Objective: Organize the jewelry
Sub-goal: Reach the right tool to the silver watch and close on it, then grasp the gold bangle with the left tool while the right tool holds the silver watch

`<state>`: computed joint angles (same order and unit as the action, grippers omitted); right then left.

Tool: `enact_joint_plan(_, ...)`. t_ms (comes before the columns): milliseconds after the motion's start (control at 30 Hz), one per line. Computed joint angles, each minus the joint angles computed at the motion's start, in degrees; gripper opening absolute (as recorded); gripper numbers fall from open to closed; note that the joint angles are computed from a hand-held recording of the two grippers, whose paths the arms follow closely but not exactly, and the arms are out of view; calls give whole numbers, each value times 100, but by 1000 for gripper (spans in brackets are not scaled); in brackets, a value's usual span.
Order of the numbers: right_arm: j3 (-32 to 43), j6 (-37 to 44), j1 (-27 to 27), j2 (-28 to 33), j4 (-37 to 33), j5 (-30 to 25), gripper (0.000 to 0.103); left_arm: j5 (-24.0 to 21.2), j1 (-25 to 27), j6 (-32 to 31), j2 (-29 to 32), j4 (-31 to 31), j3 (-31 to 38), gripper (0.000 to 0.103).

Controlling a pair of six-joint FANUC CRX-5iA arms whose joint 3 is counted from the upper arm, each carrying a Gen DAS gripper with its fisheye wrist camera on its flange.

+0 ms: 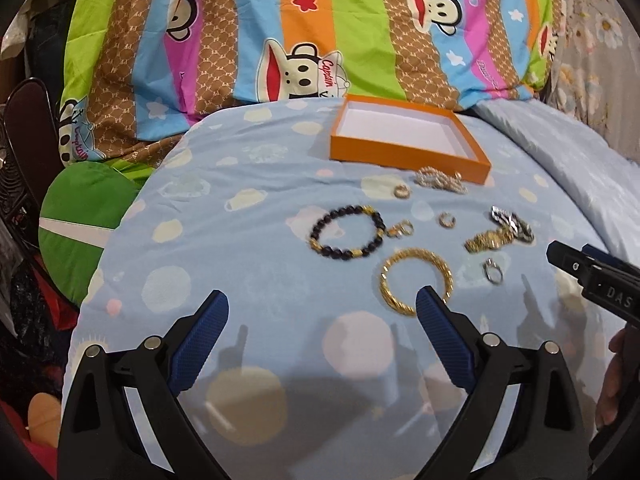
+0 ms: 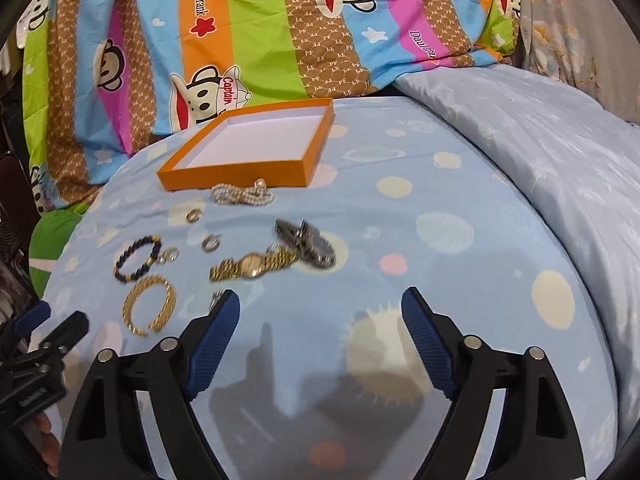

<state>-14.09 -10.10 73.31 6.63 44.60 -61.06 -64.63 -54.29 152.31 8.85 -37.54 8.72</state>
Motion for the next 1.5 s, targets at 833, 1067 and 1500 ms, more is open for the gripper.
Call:
enact_joint_plan(833,133,656,-816,269,-475,1196,21,311,601,-298,271,333,24,93)
enact_joint_plan(1067,166,562,-724,332,-267,979,17,551,712,-384,214,545,-110,93)
enact_joint_plan(1500,-4,32,-463,262,311,568,16,785,794,-955,136,889,-82,93)
